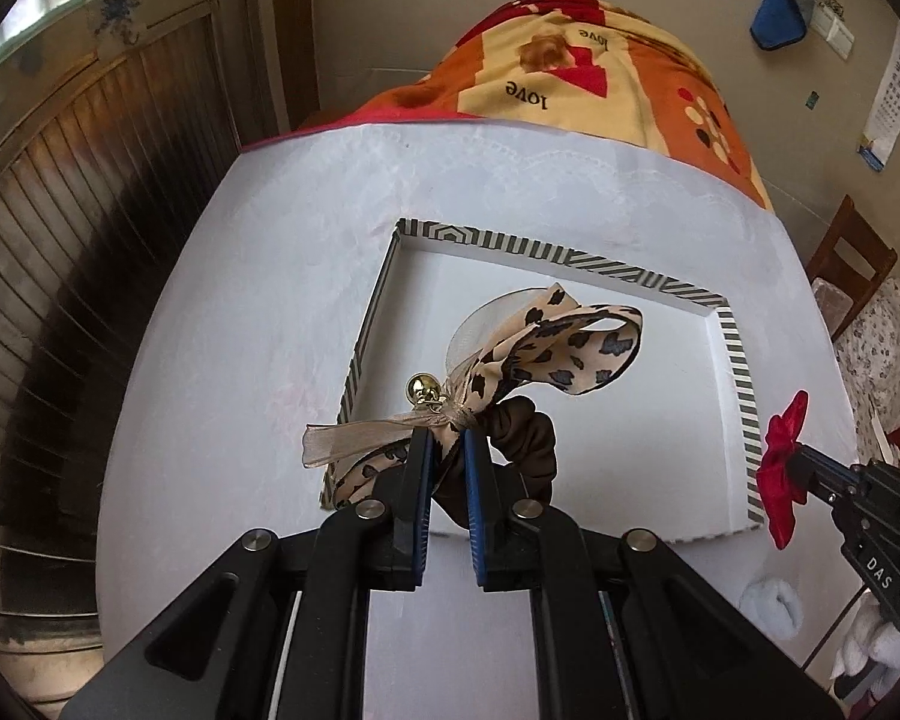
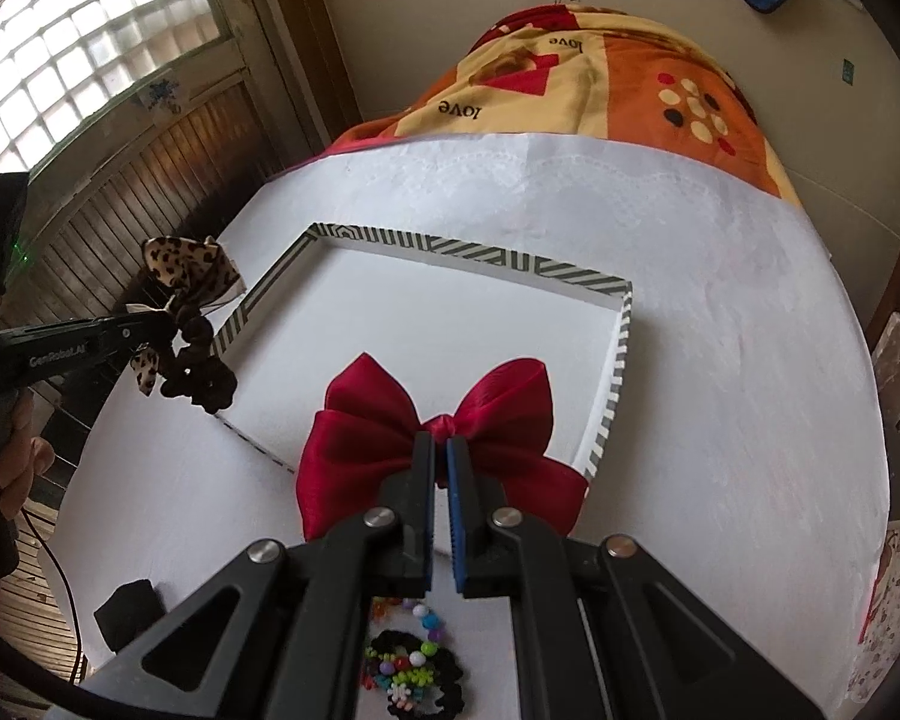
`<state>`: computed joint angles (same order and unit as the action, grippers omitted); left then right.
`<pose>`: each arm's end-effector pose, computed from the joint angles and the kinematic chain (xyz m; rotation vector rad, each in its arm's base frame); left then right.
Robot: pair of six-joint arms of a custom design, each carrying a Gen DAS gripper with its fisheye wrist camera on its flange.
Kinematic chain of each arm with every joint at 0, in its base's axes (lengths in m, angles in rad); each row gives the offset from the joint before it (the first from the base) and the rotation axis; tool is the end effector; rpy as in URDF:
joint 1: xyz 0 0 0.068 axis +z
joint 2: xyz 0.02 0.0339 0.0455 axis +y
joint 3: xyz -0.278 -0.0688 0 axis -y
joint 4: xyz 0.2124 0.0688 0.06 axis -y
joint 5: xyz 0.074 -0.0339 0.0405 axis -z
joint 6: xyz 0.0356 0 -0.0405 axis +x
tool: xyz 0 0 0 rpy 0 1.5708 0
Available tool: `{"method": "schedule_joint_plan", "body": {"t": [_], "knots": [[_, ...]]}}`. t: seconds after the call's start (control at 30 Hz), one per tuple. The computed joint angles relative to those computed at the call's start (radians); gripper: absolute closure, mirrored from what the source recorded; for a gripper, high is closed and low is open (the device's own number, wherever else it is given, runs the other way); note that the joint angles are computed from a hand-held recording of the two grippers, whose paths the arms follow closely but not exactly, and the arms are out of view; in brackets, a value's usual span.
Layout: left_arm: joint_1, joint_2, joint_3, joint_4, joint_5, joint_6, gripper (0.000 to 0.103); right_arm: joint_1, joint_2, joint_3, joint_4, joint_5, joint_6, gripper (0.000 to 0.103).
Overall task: Organize jewelry
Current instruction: 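Carry both bows into the striped tray and open both tools, then lift both open tools out of the tray toward the remaining jewelry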
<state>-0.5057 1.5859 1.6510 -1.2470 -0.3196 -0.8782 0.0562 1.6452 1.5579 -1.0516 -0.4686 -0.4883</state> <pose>0.2444 -0.1225 0.3654 -0.5717 2.5809 -0.0041 0.3004 0.0330 0.3359 -0.8251 2.4523 0.4809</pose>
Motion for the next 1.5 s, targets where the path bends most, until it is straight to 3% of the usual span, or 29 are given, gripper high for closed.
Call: {"method": "schedule_joint_plan", "body": {"t": [0.4, 0.73, 0.8, 0.87, 0.9, 0.93, 1.0, 1.5], "knots": [[0.138, 0.063, -0.152, 0.167, 0.135, 0.043, 0.100, 0.037, 0.145, -0.012, 0.069, 0.070, 0.048, 0.099], [0.181, 0.096, -0.201, 0.183, 0.176, 0.031, 0.100, 0.048, 0.244, -0.021, 0.082, 0.080, 0.083, 0.099], [0.186, 0.096, -0.205, 0.190, 0.189, 0.032, 0.095, 0.047, 0.253, -0.004, 0.063, 0.077, 0.092, 0.098], [0.191, 0.088, -0.211, 0.210, 0.210, 0.031, 0.090, 0.048, 0.261, 0.025, 0.033, 0.067, 0.101, 0.087], [0.191, 0.080, -0.216, 0.218, 0.216, 0.029, 0.085, 0.045, 0.252, 0.027, 0.029, 0.058, 0.105, 0.075], [0.190, 0.076, -0.219, 0.219, 0.211, 0.029, 0.082, 0.042, 0.245, 0.027, 0.030, 0.048, 0.107, 0.063], [0.178, 0.067, -0.209, 0.196, 0.185, 0.021, 0.071, 0.035, 0.229, 0.022, 0.028, 0.028, 0.109, 0.058], [-0.030, -0.019, -0.086, -0.028, 0.009, -0.103, 0.071, -0.021, -0.022, -0.070, -0.038, 0.001, 0.050, 0.058]]}}
